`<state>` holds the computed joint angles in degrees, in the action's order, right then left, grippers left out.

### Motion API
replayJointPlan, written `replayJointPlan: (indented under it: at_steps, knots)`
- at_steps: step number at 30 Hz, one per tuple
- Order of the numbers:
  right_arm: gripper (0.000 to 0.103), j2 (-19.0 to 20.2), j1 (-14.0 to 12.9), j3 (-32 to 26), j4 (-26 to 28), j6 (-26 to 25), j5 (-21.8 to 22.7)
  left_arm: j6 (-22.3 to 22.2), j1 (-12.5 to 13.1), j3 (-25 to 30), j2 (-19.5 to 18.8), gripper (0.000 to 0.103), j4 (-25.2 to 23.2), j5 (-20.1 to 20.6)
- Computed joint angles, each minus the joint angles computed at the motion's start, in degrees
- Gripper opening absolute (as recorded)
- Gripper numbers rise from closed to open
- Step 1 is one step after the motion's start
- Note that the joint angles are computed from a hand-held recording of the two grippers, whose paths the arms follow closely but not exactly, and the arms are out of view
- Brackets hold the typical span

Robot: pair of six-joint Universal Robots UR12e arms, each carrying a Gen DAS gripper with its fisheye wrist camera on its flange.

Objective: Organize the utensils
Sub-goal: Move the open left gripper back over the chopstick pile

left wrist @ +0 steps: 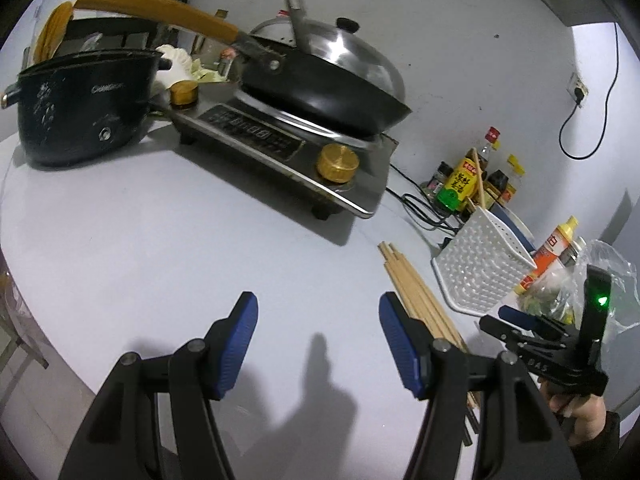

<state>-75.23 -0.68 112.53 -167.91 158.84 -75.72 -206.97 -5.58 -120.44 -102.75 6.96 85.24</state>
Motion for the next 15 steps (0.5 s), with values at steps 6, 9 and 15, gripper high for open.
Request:
replayJointPlan:
  at_steps: [6, 9, 15]
  knots:
    - [0.054, 1.7, 1.2, -1.1, 1.3, -2.1, -3.5, -0.5, 0.5, -0.5, 0.0, 0.063, -0.3, -0.8]
    - [0.054, 2.2, 1.5, -1.6, 1.9, -1.9, -3.8, -0.3, 0.6, -0.4, -0.3, 0.063, -0.3, -1.1]
    - [0.054, 3.3, 2.1, -2.8, 2.6, -1.5, -4.9, -0.9, 1.1, -0.3, -0.7, 0.063, -0.2, -2.3]
